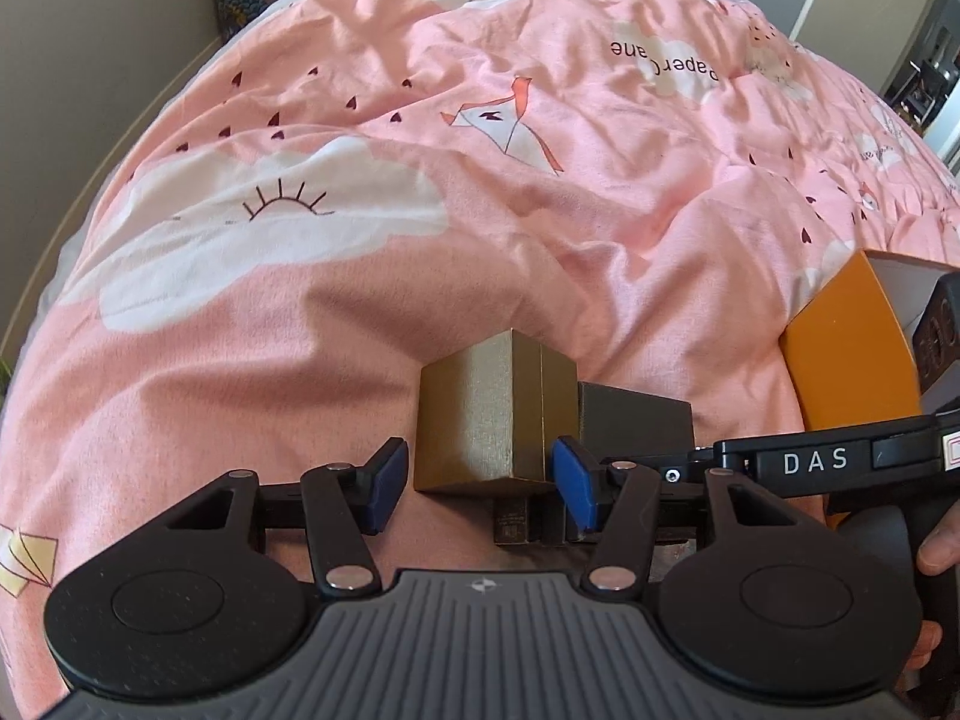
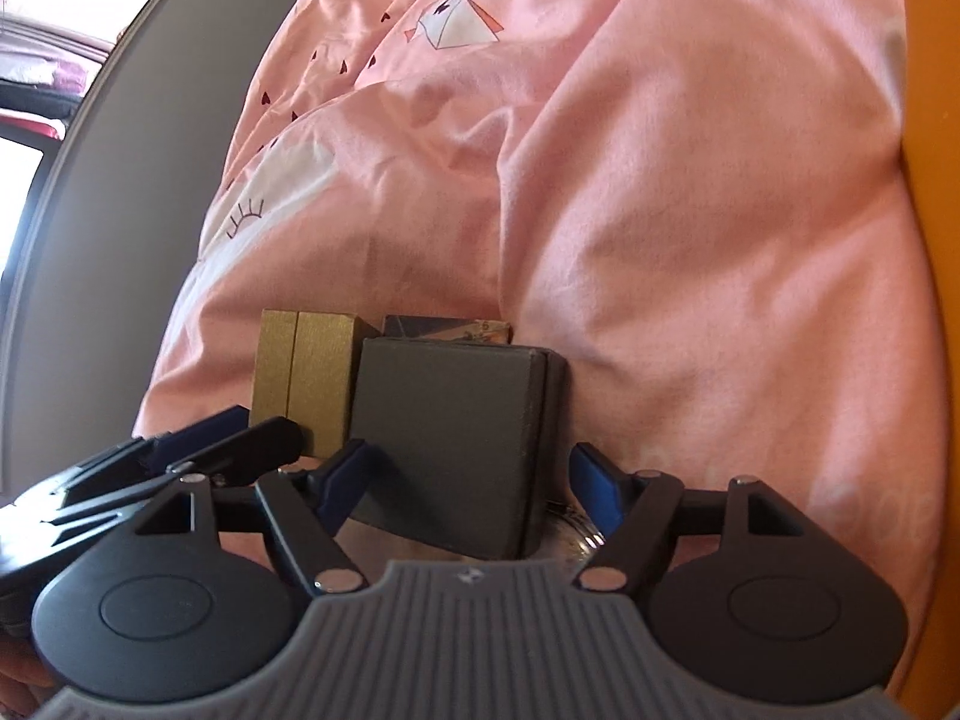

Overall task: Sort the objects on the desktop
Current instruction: 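Grasp the dark grey box with the right tool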

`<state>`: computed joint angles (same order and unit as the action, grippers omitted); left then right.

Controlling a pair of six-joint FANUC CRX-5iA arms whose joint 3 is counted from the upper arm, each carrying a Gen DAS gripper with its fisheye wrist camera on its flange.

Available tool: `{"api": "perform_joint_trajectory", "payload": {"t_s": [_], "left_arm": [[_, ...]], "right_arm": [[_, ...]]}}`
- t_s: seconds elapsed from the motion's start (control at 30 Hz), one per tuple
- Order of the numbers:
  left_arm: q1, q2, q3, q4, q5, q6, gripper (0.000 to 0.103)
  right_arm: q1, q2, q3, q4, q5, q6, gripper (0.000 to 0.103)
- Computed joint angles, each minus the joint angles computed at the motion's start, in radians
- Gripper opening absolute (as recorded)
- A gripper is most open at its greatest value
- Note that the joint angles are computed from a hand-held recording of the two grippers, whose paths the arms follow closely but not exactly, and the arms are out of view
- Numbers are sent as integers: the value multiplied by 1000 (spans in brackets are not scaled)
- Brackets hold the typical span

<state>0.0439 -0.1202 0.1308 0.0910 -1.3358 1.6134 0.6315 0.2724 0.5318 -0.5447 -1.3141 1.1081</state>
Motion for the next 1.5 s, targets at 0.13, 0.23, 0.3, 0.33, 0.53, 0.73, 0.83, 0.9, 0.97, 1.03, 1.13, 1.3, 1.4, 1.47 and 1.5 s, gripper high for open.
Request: {"api": "perform_joint_trajectory", "payload": {"t_s": [0.13, 0.23, 0.3, 0.33, 0.53, 0.73, 0.83, 0.9, 0.97, 1.03, 1.13, 1.3, 1.4, 1.47, 1.5], "left_arm": [[-12, -5, 13, -34, -7, 19, 58], [-26, -9, 24, -72, -8, 41, 58], [-34, -12, 31, -94, -9, 54, 58], [-38, -14, 35, -107, -10, 61, 58], [-51, -21, 66, -188, -19, 108, 58], [-30, -30, 67, -211, -17, 138, 54], [-11, -37, 52, -184, -7, 137, 54], [-12, -35, 53, -183, -9, 138, 54], [-23, -35, 55, -194, -9, 138, 54], [-27, -36, 56, -199, -9, 140, 54], [-11, -46, 41, -153, 7, 127, 54], [-11, -51, 20, -79, 55, 69, 62], [-21, -33, 26, -55, 57, 47, 66], [-41, -15, 40, -74, 48, 51, 65], [-45, -8, 45, -78, 45, 51, 66]], "right_arm": [[2, 8, 13, -17, -4, 17, 71], [20, -5, 22, 35, -7, 33, 59], [24, -15, 25, 52, -7, 44, 50], [23, -21, 25, 56, -5, 47, 48], [-5, -59, 12, -2, 23, 93, 40], [-9, -63, -4, -67, 83, 144, 41], [-36, -57, -4, -143, 100, 150, 41], [-47, -42, 8, -176, 90, 131, 38], [-26, -34, 14, -134, 87, 112, 37], [-10, -31, 14, -105, 89, 108, 36], [3, -35, 14, -70, 91, 111, 36], [29, -32, 27, 17, 84, 122, 35], [31, -29, 28, 24, 80, 129, 35], [54, -30, 26, 80, 78, 126, 35], [61, -35, 18, 98, 87, 131, 35]]}}
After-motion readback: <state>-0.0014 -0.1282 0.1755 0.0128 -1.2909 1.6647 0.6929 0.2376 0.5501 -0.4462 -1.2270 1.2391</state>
